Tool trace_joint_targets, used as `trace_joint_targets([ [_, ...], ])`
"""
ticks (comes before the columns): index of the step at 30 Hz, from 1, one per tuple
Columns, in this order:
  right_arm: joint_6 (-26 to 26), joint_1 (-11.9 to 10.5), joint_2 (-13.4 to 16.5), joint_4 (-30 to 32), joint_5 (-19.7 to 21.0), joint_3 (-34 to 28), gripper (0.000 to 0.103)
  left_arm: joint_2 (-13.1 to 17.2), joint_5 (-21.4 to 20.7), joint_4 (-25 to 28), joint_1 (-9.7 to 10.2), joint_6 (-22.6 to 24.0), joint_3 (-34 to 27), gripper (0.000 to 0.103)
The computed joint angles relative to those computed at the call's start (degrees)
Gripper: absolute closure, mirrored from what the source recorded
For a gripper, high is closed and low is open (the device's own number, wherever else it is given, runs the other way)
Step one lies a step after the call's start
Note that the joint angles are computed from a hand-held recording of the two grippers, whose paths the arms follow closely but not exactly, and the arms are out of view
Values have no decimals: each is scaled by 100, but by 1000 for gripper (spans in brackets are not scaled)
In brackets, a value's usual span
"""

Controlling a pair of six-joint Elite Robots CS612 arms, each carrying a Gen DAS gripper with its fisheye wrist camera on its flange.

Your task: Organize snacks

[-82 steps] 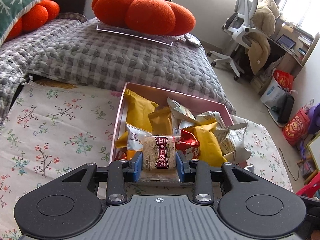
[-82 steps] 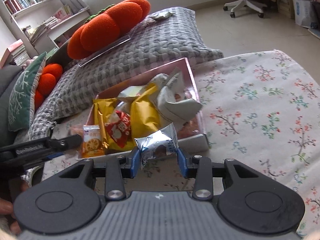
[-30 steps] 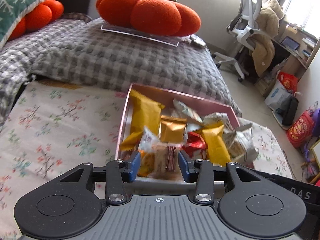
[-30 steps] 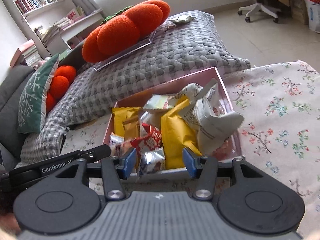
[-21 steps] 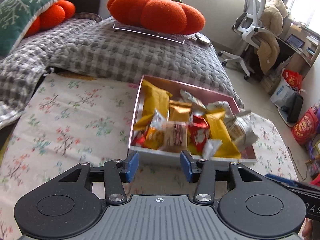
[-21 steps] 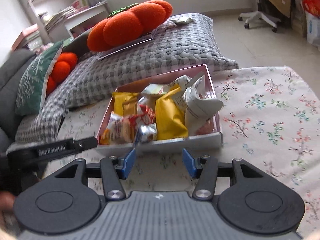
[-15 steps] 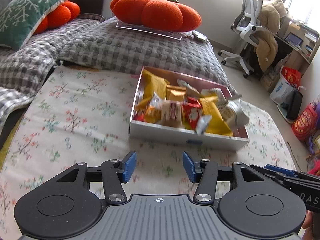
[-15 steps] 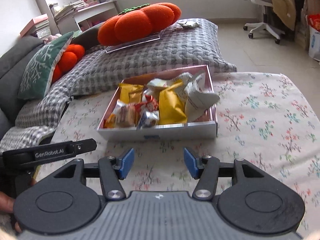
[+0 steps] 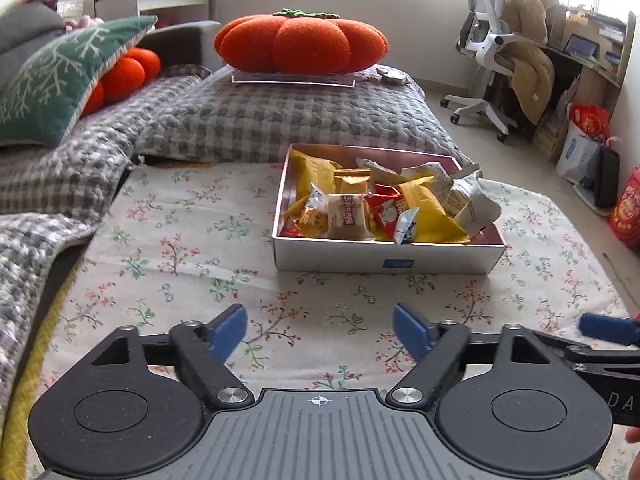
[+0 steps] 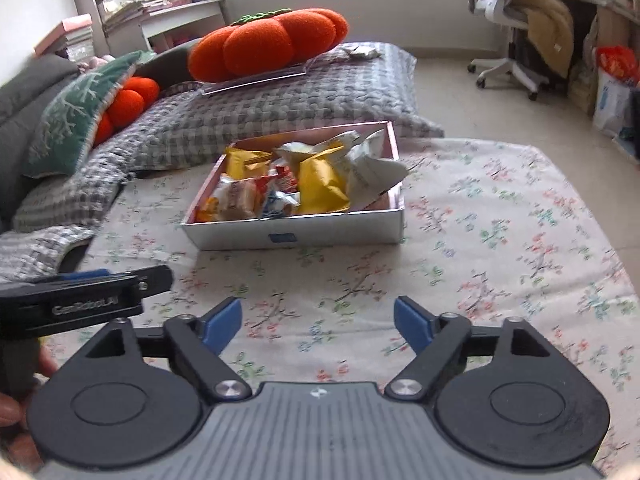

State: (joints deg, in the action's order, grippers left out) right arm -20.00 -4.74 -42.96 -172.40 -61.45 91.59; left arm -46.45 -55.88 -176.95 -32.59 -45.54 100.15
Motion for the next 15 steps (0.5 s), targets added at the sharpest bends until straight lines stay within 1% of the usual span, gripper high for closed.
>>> trace_joint_targets([
  [1,4,10,10,-97,-94,11,14,0,35,19,-7,17,-5,17],
  [3,16,22,30,-205,-211,14,10,4,79,35,-18,35,-13,12],
  [5,-21,26,35,-197,-221,12,9,3,122,70,-28,46,-18,9],
  [9,-128,45,37,-239,-267,38,2,-3,144,150,-31,101,-31,4],
  [13,-179,85,43,-362,-450,70,1,-11,273,311,-44,131,-43,2],
  [15,-202,106,45,-361,-526,70,1,-21,296,302,-43,90,-27,1],
])
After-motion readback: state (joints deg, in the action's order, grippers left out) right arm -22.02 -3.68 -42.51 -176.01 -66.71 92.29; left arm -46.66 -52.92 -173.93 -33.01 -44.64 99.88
